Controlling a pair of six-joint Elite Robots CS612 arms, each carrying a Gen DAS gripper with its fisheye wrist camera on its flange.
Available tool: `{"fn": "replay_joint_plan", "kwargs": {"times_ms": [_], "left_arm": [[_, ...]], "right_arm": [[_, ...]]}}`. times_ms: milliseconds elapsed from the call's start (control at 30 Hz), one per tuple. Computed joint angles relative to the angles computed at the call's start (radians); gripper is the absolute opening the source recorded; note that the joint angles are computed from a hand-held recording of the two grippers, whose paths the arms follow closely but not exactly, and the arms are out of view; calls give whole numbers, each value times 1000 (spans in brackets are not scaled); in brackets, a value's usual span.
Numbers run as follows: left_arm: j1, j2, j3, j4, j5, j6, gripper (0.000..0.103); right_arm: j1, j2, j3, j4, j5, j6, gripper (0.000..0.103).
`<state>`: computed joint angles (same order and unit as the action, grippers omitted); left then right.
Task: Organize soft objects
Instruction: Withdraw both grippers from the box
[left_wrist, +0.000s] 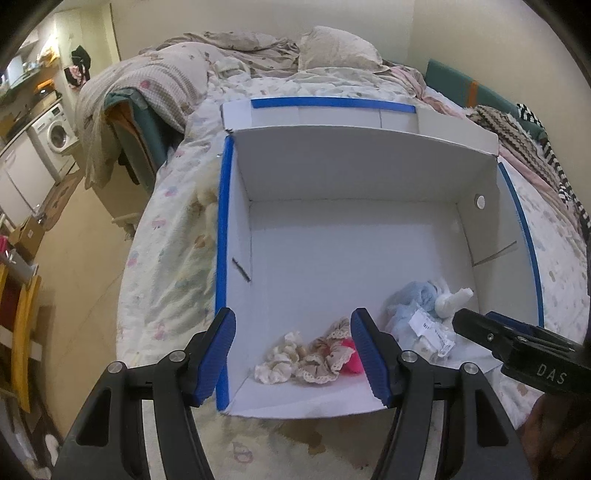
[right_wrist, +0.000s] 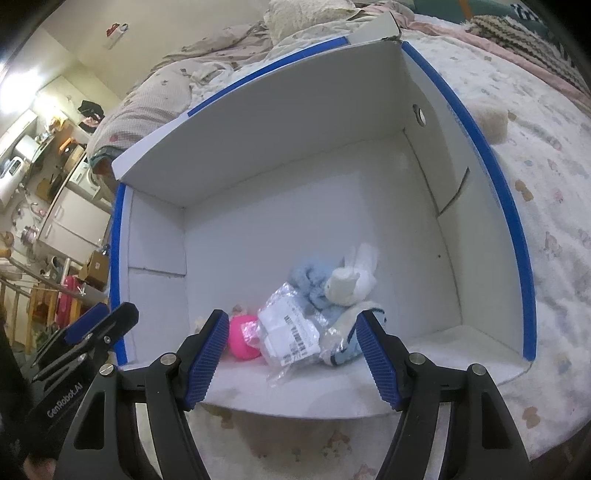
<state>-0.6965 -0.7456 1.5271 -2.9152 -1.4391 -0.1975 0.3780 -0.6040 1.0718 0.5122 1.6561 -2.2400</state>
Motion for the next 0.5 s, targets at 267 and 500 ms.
{"fn": "replay_joint_plan", "kwargs": {"times_ms": [267,500], "left_arm": [[1,-30,50,-14,14,-25,62],[-2,-54,105,-40,44,-31,62]], "right_arm": [[15,-27,38,-15,36,5,75],[32,-34,54,-18,57,5,76]]}}
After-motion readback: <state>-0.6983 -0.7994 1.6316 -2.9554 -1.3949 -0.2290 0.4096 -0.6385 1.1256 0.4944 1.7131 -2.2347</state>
